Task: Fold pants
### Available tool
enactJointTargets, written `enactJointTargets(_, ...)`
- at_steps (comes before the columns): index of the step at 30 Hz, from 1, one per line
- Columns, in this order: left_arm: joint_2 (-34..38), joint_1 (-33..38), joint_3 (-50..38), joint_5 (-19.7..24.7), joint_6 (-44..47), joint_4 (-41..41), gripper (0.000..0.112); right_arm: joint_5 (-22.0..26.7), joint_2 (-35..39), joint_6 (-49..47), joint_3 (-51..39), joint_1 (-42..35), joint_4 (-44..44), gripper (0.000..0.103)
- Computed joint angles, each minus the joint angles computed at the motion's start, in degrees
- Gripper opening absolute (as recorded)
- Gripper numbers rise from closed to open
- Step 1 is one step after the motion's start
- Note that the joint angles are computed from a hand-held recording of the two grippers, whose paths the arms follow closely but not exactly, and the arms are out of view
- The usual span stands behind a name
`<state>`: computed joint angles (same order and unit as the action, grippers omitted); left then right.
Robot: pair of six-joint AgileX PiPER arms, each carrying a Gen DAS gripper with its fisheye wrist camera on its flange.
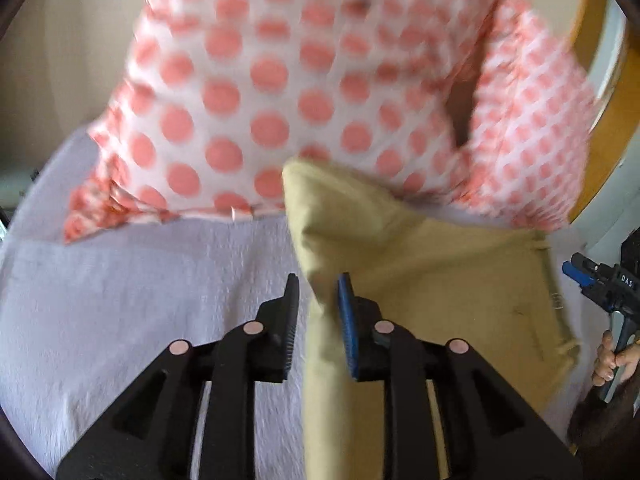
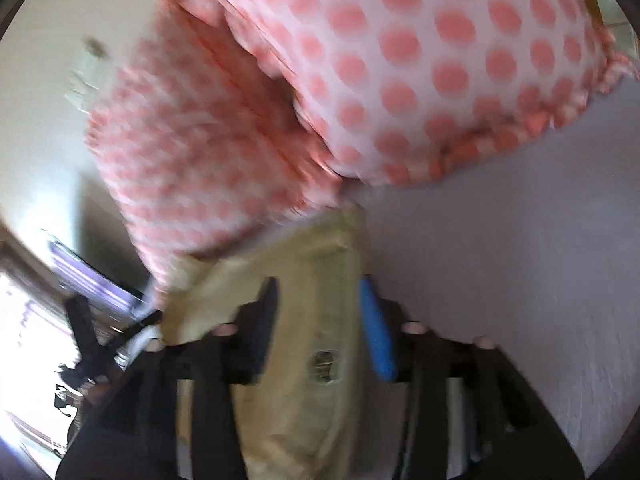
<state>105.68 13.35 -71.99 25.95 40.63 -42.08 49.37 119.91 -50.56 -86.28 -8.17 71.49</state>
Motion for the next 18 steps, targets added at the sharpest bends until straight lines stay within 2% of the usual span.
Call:
enactJointTargets(1, -2.7, 0.5, 2.5, 1.2, 5.7, -5.7, 0.023, 2.6, -0.4, -1.9, 0.7, -0.5, 1.8, 0.058)
enactJointTargets(2, -3.8, 1.0, 3.9, 3.6, 10.9, -10.7, 0.030, 5.1, -0.3, -2.4, 0.7, -0.3, 2.1, 0.061)
enactJointTargets(3, -4.0, 1.1, 4.6, 6.0, 13.8, -13.4, 0.039, 6.0, 0.1, -1.9, 0.2, 0.4, 1.4, 0.063)
enactJointTargets(4, -2.7, 0.1, 4.3, 7.9, 14.4, -13.8, 0.042, 6.4, 1.4, 0.7, -1.4, 1.5, -0.8, 0.068)
enactJointTargets(5, -1.2, -0.7, 3.0, 8.9, 12.7, -12.2, 0.044, 6.4, 2.5, 3.6, -3.1, 2.4, -3.3, 0.069)
enactJointTargets(7, 3.1, -3.7, -0.2, 8.3, 3.0, -3.0, 0.044, 5.2, 5.5, 11.9, -6.9, 4.3, -10.1, 0.070)
enactJointTargets(9, 5.9, -5.3, -2.5, 6.7, -4.3, 3.4, 0.031, 4.0, 7.1, 12.9, -7.2, 4.3, -9.6, 0.070)
enactJointTargets(10, 5.7, -5.1, -2.2, 5.0, -5.3, 4.1, 0.030, 3.9, 6.8, 13.8, -7.1, 4.3, -10.4, 0.070)
enactJointTargets(11, 5.8, -4.8, -2.6, 5.6, -6.3, 4.6, 0.027, 2.3, 5.4, 14.9, -5.7, 4.6, -11.4, 0.070)
enactJointTargets(12, 4.7, -4.2, -1.7, 5.8, -7.6, 4.7, 0.030, -0.8, 2.0, 13.9, -1.9, 4.9, -12.6, 0.071)
enactJointTargets(13, 1.9, -4.1, 1.5, 4.1, -7.6, 4.8, 0.036, -5.6, -2.7, 10.6, 3.8, 5.6, -12.0, 0.074)
enactJointTargets(14, -1.5, -4.2, 5.7, 1.5, -5.2, 3.9, 0.049, -9.0, -7.2, 5.1, 9.5, 6.0, -9.4, 0.079)
enactJointTargets(15, -5.8, -4.8, 10.7, -1.7, -4.5, 4.6, 0.065, -10.1, -12.9, -0.7, 15.3, 6.1, -7.6, 0.085)
enactJointTargets(16, -11.0, -5.8, 16.4, -5.3, -6.0, 7.4, 0.074, -13.4, -17.4, -6.4, 21.0, 7.0, -3.6, 0.100)
enactJointTargets(17, -15.7, -7.2, 21.9, -9.4, -9.8, 11.6, 0.089, -16.6, -22.3, -11.3, 26.7, 8.1, -0.6, 0.102)
enactJointTargets(18, -20.1, -8.3, 26.9, -12.6, -15.0, 17.2, 0.098, -20.9, -27.5, -14.8, 32.5, 10.3, 1.2, 0.102)
